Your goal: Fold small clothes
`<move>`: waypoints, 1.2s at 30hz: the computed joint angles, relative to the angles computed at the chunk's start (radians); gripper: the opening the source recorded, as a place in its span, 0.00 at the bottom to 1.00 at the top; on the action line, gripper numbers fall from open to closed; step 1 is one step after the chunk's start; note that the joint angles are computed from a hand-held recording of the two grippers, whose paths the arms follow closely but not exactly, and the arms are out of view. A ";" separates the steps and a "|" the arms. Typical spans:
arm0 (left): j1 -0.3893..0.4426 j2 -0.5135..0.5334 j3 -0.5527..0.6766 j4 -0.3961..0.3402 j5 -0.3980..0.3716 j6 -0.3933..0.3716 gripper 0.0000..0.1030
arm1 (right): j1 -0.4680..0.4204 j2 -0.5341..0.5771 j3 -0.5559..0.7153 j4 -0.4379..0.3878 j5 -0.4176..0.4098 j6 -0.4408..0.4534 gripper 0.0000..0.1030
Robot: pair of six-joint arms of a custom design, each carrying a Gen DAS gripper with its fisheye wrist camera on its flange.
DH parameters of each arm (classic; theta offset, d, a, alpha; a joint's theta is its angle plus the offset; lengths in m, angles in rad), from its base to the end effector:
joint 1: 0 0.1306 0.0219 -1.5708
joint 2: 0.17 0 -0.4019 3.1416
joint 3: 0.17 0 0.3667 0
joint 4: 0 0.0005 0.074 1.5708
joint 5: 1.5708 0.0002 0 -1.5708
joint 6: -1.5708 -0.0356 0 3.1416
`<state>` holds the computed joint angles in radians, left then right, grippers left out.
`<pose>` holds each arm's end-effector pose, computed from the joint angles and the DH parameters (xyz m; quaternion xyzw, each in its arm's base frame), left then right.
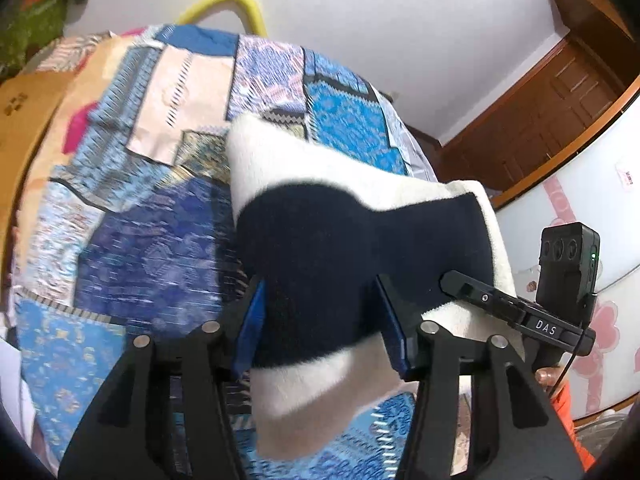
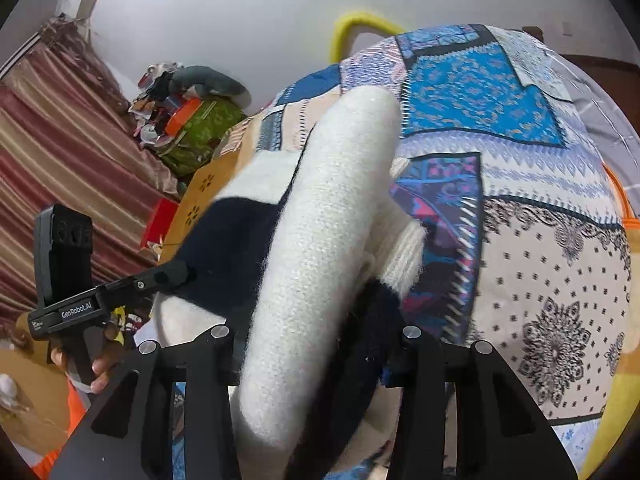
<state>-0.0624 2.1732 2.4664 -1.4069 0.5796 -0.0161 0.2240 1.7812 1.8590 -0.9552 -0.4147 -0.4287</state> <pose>0.6964 -0.0636 0.4312 0.1013 0.9301 -0.2833 0.2106 0.5865 0.1478 0.4502 0.0245 0.9227 0.2900 0.2529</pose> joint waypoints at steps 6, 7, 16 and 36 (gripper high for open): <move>0.014 -0.025 -0.037 -0.006 0.029 -0.064 0.37 | 0.059 0.048 0.058 -0.041 0.066 0.050 0.37; 0.011 -0.028 -0.050 0.003 -0.003 -0.061 0.37 | 0.058 0.052 0.055 -0.033 0.060 0.039 0.37; -0.003 0.026 -0.052 -0.026 -0.148 -0.067 0.66 | 0.022 0.051 0.029 -0.042 0.029 0.024 0.37; -0.027 0.236 0.169 -0.187 0.026 0.019 0.89 | -0.023 0.022 -0.095 0.015 -0.044 0.021 0.38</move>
<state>-0.0896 2.4090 2.6359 -1.5935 0.6060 0.0028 0.2008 1.8033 1.7642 -0.9399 -0.4585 -0.4079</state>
